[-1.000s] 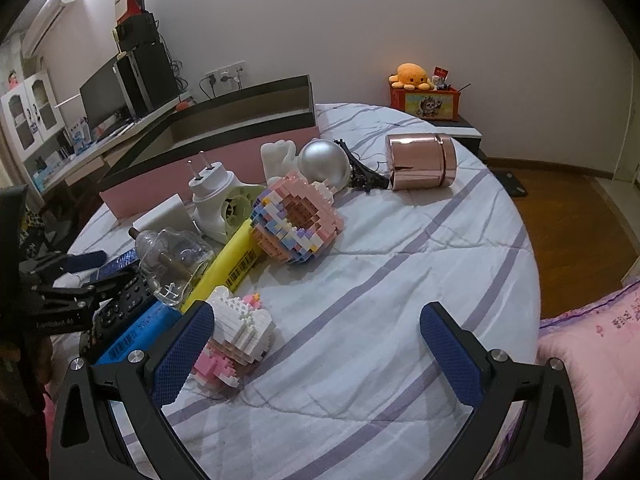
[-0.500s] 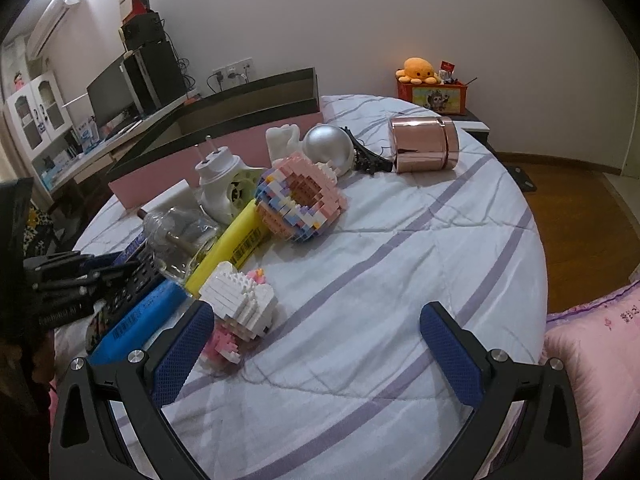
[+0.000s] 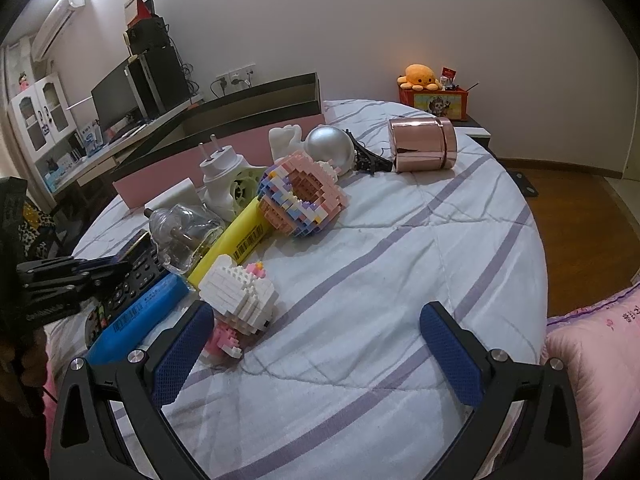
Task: Organize rigid objects
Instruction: 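Grasp the white-pink block figure with the right tool while the left tool lifts the package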
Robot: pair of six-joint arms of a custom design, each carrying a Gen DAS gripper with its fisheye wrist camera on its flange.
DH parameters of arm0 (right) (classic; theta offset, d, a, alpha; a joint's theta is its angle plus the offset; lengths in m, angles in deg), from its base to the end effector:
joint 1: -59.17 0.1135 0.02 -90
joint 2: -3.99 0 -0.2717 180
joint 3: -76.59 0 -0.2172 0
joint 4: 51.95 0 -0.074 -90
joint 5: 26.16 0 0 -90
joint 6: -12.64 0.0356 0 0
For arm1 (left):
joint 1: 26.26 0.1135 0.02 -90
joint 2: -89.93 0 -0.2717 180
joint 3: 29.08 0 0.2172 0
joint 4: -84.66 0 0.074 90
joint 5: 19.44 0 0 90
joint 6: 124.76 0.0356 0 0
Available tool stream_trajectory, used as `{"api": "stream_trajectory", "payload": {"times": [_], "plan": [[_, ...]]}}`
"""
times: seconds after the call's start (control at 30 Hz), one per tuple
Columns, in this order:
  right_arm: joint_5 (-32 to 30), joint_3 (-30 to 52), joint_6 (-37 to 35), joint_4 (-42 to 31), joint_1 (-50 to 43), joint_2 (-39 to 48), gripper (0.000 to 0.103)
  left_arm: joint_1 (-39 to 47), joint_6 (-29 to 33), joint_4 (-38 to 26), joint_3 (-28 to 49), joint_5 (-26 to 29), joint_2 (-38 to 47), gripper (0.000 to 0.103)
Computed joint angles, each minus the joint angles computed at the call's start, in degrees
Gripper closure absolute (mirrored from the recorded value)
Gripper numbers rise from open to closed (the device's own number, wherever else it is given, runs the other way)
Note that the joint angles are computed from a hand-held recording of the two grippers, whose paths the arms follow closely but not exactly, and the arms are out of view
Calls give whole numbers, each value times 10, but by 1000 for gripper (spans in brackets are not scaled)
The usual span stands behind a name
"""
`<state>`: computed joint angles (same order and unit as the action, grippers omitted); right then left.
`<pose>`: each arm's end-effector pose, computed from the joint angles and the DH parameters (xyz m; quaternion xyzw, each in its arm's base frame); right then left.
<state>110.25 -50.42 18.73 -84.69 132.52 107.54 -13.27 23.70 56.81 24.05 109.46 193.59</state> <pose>0.0915 0.2160 0.1120 0.2035 0.8950 0.0173 0.3966 0.2415 0.0328 0.1102 0.3936 0.8522 -0.2132 0.2709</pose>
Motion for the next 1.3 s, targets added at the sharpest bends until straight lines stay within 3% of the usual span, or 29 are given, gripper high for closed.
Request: {"api": "stream_trajectory", "payload": {"times": [0.13,0.5,0.67,0.83,0.9,0.97,1.0,1.03,1.17,1.3], "plan": [[-1,3,2,-5,0,0,0,41,59,-134,70,52,24,82],[13,23,15,-66,-5,-14,0,25,36,-100,42,37,-39,82],[9,28,-32,-52,-5,-26,0,25,60,-120,44,39,-37,82],[-25,35,-124,28,-32,4,0,25,64,-118,40,34,-38,82],[-36,36,-155,56,-43,15,9,26,72,-125,39,36,-39,82],[-45,48,-171,51,-53,26,27,27,78,-127,35,36,-45,82],[-41,59,-174,34,-53,33,47,28,80,-129,34,37,-49,82],[-48,61,-189,36,-54,31,51,30,84,-135,35,40,-52,82],[-54,61,-183,17,-51,19,51,38,104,-168,46,60,-69,82],[-32,78,-147,-60,-33,-10,51,33,108,-189,60,72,-83,82]]}}
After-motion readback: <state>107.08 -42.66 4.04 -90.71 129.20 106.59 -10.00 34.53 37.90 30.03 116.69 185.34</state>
